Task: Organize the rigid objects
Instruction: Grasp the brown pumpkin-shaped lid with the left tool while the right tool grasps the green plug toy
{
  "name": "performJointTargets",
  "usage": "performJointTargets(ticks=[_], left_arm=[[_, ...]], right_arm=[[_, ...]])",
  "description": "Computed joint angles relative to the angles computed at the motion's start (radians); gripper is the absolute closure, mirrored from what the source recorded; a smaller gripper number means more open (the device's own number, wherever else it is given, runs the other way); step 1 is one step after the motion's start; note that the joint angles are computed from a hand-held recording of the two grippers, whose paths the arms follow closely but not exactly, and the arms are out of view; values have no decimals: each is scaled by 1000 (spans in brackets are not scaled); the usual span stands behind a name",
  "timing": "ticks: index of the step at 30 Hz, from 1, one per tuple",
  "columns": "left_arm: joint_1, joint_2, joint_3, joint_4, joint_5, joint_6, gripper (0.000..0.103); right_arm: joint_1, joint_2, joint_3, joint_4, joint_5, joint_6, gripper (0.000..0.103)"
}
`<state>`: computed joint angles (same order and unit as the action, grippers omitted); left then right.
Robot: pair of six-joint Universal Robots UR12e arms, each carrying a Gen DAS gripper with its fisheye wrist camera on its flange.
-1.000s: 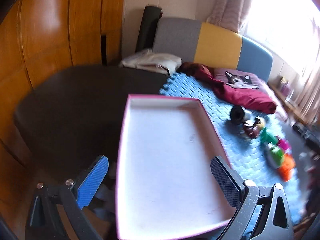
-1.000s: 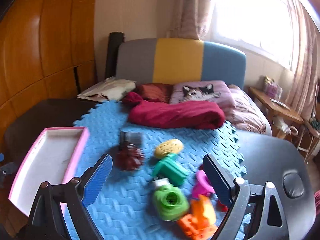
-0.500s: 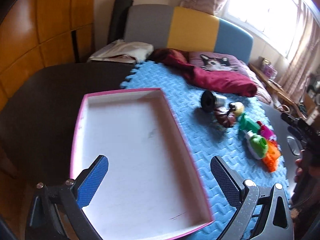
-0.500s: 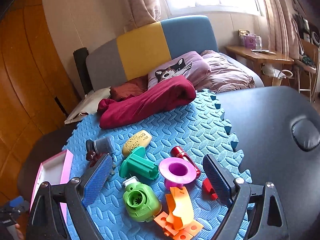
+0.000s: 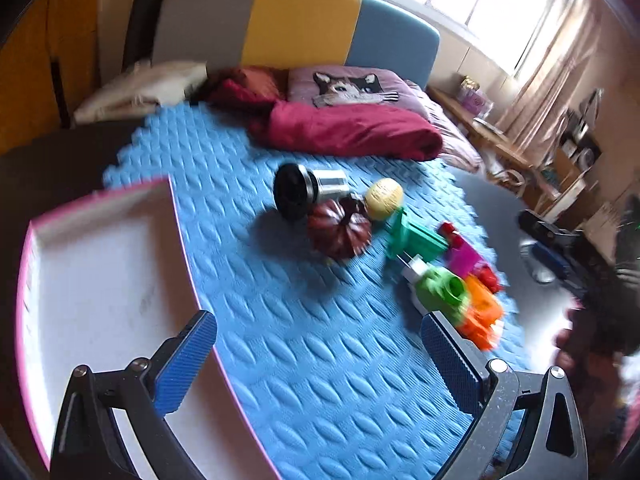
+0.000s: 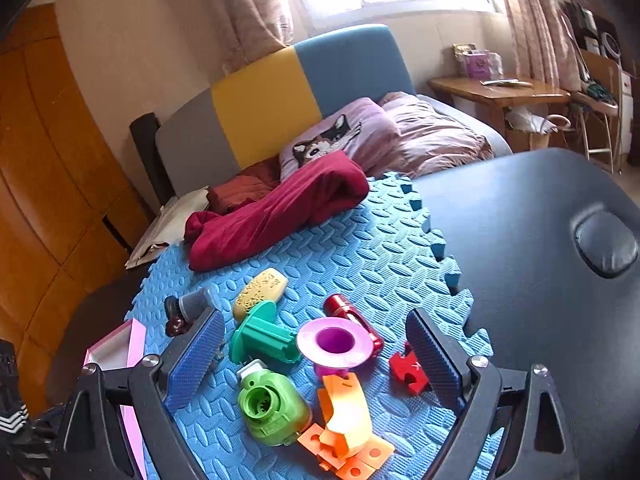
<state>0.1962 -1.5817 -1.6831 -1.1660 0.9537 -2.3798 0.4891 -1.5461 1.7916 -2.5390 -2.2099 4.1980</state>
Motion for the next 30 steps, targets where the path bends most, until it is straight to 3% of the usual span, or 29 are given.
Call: performJointTargets(ticks=[1, 4, 7, 9, 16, 20, 21, 24, 30], left_arm=[[-15, 0, -10, 59, 31, -20, 0], [-41, -14, -12, 132, 64, -63, 1], [-66, -27, -17, 204, 76, -69, 13], [-81, -35, -17, 227, 85, -53, 21], [-117, -55, -27, 312, 71, -45, 28], [-152, -79, -25, 374, 118, -75, 39], [-160, -88, -20, 373, 134, -86, 54], [-162, -96, -16, 360, 115, -90, 79], [-122, -69, -33, 302, 54, -58, 79]], right_arm=[[-1, -1, 0, 7, -1, 6, 10], [-2, -9, 8, 7, -6, 31, 10], [-9, -16, 18, 1, 10, 53, 10], [-15, -20, 22, 1, 25, 63, 10], [-17, -17, 18, 9, 31, 57, 10], [-18, -18, 18, 12, 33, 61, 9], [-18, -18, 19, 12, 36, 60, 9], [-21, -18, 19, 17, 41, 56, 9], [-31, -10, 25, -52, 100, -16, 16]])
